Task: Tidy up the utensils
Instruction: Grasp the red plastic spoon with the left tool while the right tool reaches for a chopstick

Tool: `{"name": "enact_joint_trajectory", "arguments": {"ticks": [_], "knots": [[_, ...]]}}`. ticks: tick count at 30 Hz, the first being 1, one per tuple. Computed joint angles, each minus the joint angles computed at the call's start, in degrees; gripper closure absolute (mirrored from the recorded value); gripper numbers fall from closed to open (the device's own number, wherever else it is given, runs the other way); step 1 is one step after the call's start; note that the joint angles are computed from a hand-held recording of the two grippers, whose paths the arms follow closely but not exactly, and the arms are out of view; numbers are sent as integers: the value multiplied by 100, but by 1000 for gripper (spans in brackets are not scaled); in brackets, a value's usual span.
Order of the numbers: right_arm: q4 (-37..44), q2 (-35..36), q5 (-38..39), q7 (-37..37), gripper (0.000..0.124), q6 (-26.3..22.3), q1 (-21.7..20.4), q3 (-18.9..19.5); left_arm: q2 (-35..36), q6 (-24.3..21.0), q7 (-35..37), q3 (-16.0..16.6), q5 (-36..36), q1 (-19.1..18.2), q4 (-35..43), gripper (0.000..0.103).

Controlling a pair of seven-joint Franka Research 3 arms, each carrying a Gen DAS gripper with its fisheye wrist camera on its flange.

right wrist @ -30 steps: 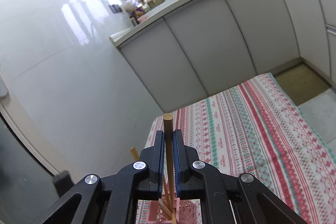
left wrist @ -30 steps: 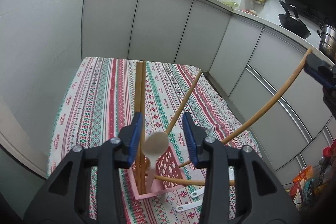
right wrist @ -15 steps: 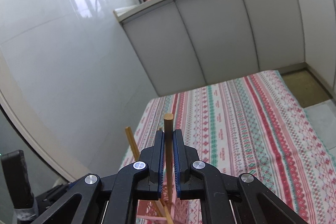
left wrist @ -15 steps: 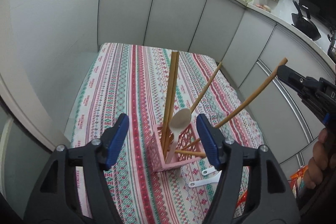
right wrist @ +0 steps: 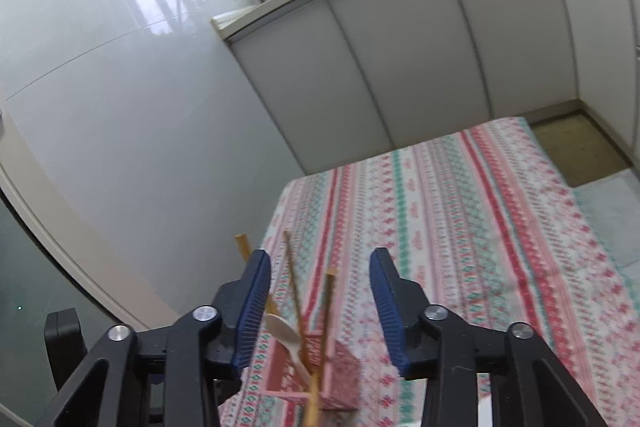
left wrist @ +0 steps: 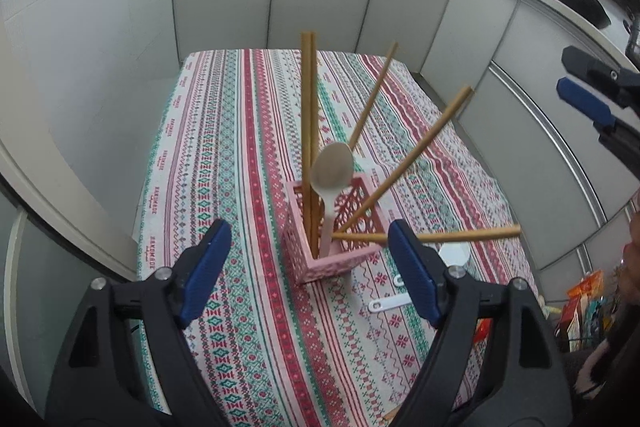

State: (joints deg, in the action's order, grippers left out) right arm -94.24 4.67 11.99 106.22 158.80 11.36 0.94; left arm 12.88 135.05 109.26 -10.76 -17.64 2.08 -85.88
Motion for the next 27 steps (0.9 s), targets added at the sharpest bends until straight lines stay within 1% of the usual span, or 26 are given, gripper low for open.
{"name": "enact_joint_trajectory", "arguments": {"ticks": [3,6,9,15,18,21,23,25,27], "knots": [[-239,-251,-250,249,68,-232,-65,-91,-57,-207,106,-2,50,2,-79,22],[-476,-486,-473,495,63,-611,-182,-128,-149,-379,242,8,63,-8,-225,22],[-628,-646,-653,680,61,-1234,-306,-139,-268,-480,434,23,120,-50,-437,22],[-836,-737,-351,526,59,-2438,-483,-189,-475,-715,865,33,283,-207,-827,22],[-1003,-796,-277,557,59,-2844,-560,-218,-531,-823,972,39,403,-301,-939,22],[-1180,-854,-147,586,59,-3223,-633,-252,-587,-863,1042,33,505,-395,-1048,22],[-1345,-919,9,587,59,-3365,-678,-279,-604,-915,1084,27,519,-445,-1087,22],[-1469,-971,162,549,59,-3443,-726,-308,-627,-1006,1154,3,512,-504,-1138,22],[-1563,-1027,130,596,59,-3477,-771,-309,-646,-1065,1249,-23,473,-559,-1182,22]]}}
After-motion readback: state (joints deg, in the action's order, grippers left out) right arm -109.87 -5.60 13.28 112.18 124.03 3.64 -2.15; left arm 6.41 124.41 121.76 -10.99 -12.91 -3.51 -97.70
